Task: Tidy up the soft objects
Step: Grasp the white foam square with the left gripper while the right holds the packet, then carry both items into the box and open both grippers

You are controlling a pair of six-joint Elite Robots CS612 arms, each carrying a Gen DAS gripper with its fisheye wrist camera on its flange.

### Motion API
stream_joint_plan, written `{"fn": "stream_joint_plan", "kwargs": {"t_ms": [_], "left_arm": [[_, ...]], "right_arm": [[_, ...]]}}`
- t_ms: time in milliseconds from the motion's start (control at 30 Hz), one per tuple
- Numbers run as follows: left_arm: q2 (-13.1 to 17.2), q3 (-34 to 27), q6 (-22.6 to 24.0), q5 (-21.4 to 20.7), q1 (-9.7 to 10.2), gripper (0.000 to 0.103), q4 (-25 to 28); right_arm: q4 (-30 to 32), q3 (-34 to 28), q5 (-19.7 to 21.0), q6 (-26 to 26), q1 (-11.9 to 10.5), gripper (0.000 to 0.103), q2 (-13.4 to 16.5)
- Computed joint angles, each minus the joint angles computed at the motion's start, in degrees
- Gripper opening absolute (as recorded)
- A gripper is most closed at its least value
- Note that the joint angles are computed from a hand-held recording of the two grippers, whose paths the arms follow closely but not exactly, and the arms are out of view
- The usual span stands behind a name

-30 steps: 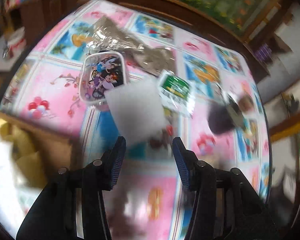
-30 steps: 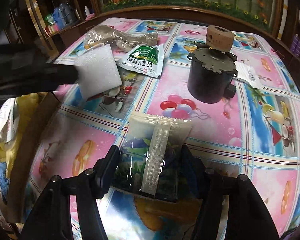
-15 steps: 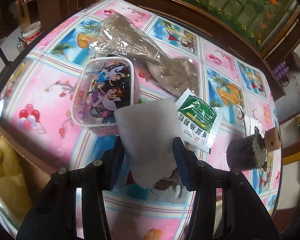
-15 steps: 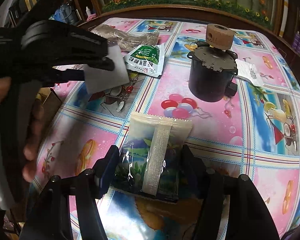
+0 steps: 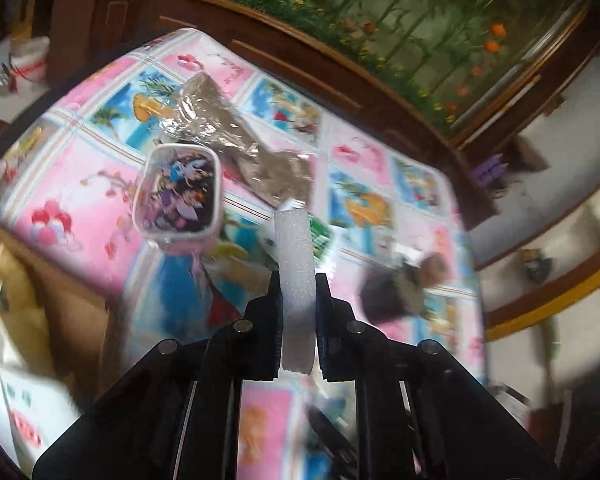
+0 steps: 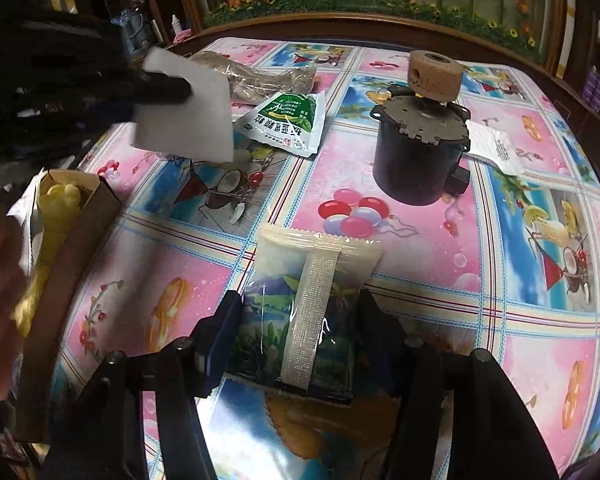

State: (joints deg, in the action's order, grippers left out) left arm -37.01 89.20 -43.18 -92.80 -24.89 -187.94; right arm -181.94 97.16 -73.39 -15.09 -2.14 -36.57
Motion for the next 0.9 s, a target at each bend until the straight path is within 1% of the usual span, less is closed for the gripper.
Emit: {"fn": "stream_joint_plan", "kwargs": {"t_ms": [33, 67, 133, 167, 200, 300, 367, 433, 467, 500, 533, 567, 633, 700, 800, 867, 900], "left_arm": [[-0.8, 1.7, -0.5, -1.4, 0.13, 0.012, -2.6], [-1.6, 3.7, -1.4, -3.7, 0.44, 0.012, -6.2], [-3.2, 7.3, -2.3, -5.5, 0.61, 0.012, -11.5], [-4.5, 9.8, -1.9, -5.9, 0.66, 0.013, -14.7], [-5.3, 11.3, -1.7, -6.2, 0.73, 0.013, -16.7], [-8.5, 18.1, -2.2, -6.9, 1.42, 0.013, -25.5], [-10.3, 22.0, -2.2, -5.9, 2.09, 0.013, -28.6], [-10.9, 24.7, -2.8, -6.4, 3.34, 0.013, -31.7], [-11.1, 26.1, -3.5, -6.7, 4.16, 0.013, -32.9], [-11.0, 27.0, -4.2, -7.1, 4.87, 0.013, -33.8], [-10.9, 27.8, -4.9, -7.3, 5.48, 0.013, -34.8], [-10.7, 28.7, -5.5, -6.8, 6.05, 0.013, -36.2], [-10.1, 29.6, -6.1, -6.8, 7.13, 0.013, -38.0], [-9.0, 29.6, -7.6, -7.9, 8.31, 0.013, -39.6], [-7.2, 28.9, -7.6, -10.3, 9.71, 0.013, -40.4], [-5.9, 27.8, -8.2, -12.8, 10.74, 0.013, -39.8], [-5.1, 27.4, -8.5, -14.3, 11.29, 0.013, -40.2]], "right_arm": [[-0.2, 0.1, -0.2, -0.2, 0.1, 0.055, 0.0], [-0.9, 0.2, -0.2, 0.0, 0.1, 0.052, 0.0], [-1.4, 0.5, 0.7, 0.2, 0.0, 0.051, -0.2], [-1.8, 0.6, 1.4, 0.3, -0.1, 0.051, -0.2], [-2.5, 0.8, 2.0, 0.4, -0.2, 0.051, -0.3], [-3.5, 1.3, 4.3, 1.5, -0.6, 0.051, -0.4], [-5.4, 2.0, 6.3, 1.3, -0.8, 0.051, -0.6], [-7.5, 3.0, 7.5, 1.3, -0.8, 0.051, -1.2], [-8.4, 3.7, 9.4, 1.1, -1.0, 0.051, -1.6], [-9.6, 4.7, 12.2, 1.0, -1.2, 0.051, -2.2], [-10.1, 5.2, 13.5, 1.1, -1.2, 0.051, -2.7], [-11.0, 6.4, 16.0, 0.8, -1.1, 0.051, -3.6], [-12.2, 7.7, 19.5, -0.5, -0.5, 0.051, -4.8], [-11.9, 8.8, 19.9, -3.2, 1.3, 0.051, -6.2], [-8.5, 8.1, 20.2, -6.7, 4.2, 0.051, -7.2], [-7.2, 6.7, 17.2, -7.8, 6.5, 0.051, -7.1], [-6.1, 6.0, 16.7, -8.1, 7.1, 0.051, -7.0]]}}
